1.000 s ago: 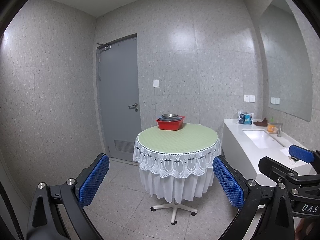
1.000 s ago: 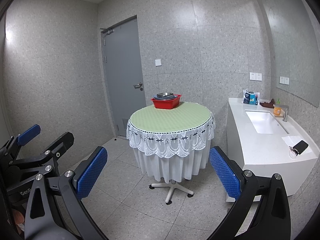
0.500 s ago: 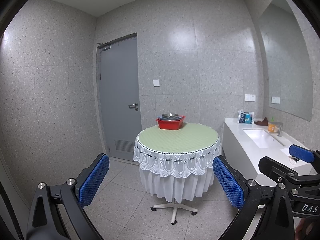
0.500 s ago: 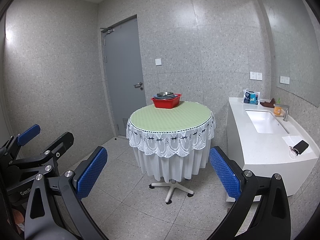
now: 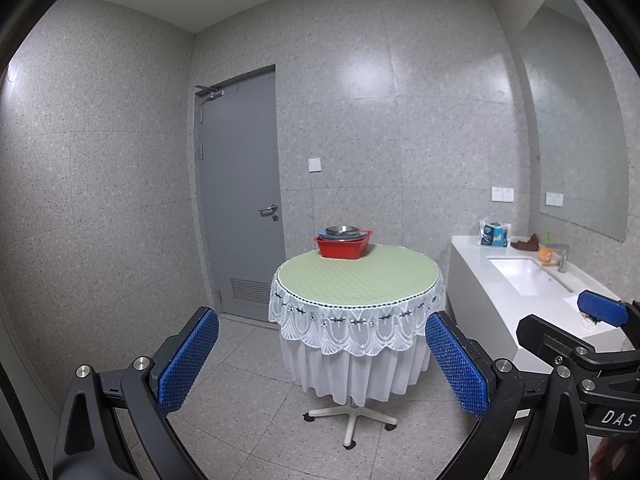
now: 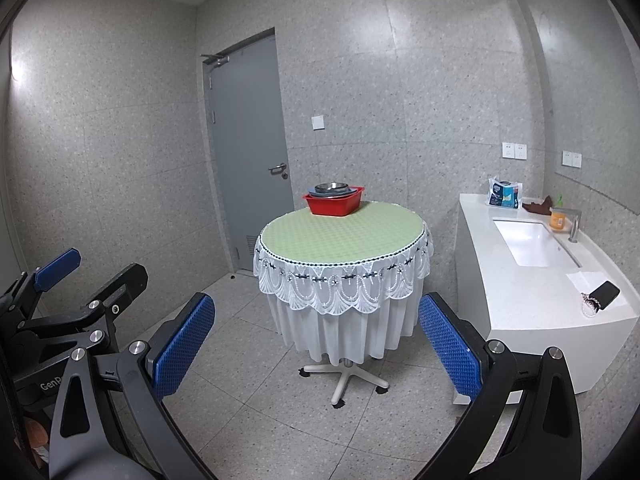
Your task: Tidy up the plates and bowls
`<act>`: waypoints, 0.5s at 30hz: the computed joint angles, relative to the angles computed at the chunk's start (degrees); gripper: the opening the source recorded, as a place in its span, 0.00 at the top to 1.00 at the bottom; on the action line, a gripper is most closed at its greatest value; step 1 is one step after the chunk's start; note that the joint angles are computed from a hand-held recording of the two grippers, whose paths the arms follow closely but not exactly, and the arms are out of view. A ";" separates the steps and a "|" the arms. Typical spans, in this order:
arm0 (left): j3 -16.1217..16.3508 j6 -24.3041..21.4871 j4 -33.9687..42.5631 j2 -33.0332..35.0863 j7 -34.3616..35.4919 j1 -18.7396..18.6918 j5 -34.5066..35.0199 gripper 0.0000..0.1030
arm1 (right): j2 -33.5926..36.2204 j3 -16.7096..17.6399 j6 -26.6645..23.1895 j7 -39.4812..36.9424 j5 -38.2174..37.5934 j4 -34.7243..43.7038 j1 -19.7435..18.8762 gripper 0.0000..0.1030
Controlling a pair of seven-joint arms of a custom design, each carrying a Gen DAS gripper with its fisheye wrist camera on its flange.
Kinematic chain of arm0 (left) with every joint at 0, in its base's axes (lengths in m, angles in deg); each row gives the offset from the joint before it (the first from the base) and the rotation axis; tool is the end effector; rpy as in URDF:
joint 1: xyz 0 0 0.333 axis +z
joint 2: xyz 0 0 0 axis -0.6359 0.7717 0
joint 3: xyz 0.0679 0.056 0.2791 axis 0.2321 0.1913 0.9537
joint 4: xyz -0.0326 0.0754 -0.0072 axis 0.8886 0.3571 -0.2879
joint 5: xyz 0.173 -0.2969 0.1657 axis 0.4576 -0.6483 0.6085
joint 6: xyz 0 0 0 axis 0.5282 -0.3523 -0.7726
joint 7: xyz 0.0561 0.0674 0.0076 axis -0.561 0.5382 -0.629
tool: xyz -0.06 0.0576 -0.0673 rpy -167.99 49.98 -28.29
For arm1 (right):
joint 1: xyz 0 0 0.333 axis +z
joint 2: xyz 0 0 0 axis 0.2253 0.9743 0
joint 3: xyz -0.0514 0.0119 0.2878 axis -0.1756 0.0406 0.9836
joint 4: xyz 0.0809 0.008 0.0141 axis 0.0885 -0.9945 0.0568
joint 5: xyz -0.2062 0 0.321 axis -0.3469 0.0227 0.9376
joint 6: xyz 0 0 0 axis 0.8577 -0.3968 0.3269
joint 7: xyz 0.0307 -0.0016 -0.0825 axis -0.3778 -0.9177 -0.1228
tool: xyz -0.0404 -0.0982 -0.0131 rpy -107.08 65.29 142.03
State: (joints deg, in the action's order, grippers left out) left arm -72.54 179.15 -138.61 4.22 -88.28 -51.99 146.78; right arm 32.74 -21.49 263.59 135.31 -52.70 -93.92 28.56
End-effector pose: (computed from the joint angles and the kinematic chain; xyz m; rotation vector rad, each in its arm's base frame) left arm 0.6530 -0.2090 0.5285 -1.3371 1.4367 -1.0803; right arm 0.6844 0.1484 0.5894 -1.4871 1.3934 -0.7622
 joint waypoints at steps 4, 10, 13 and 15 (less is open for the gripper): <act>0.05 -0.04 0.08 0.05 0.02 -0.08 -0.02 0.01 | 0.46 0.29 -0.07 -0.47 0.39 0.62 -0.31 0.00; -0.18 -1.24 0.71 0.63 1.30 -0.64 -1.06 0.01 | 1.66 0.93 -0.55 -1.25 1.21 2.19 -0.95 0.00; -0.27 -1.83 1.79 1.53 4.29 -0.94 -3.85 0.01 | 2.55 1.95 -1.47 -2.51 2.23 3.68 -2.08 0.00; -0.33 -2.73 2.90 2.30 7.30 -1.50 -6.73 0.01 | 3.21 2.50 -2.24 -3.37 2.96 4.87 -2.79 0.00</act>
State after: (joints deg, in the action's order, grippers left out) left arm -72.87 176.41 -135.71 6.52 -80.98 -53.49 140.05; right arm 35.94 -18.98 261.35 131.94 -49.74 -89.05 25.77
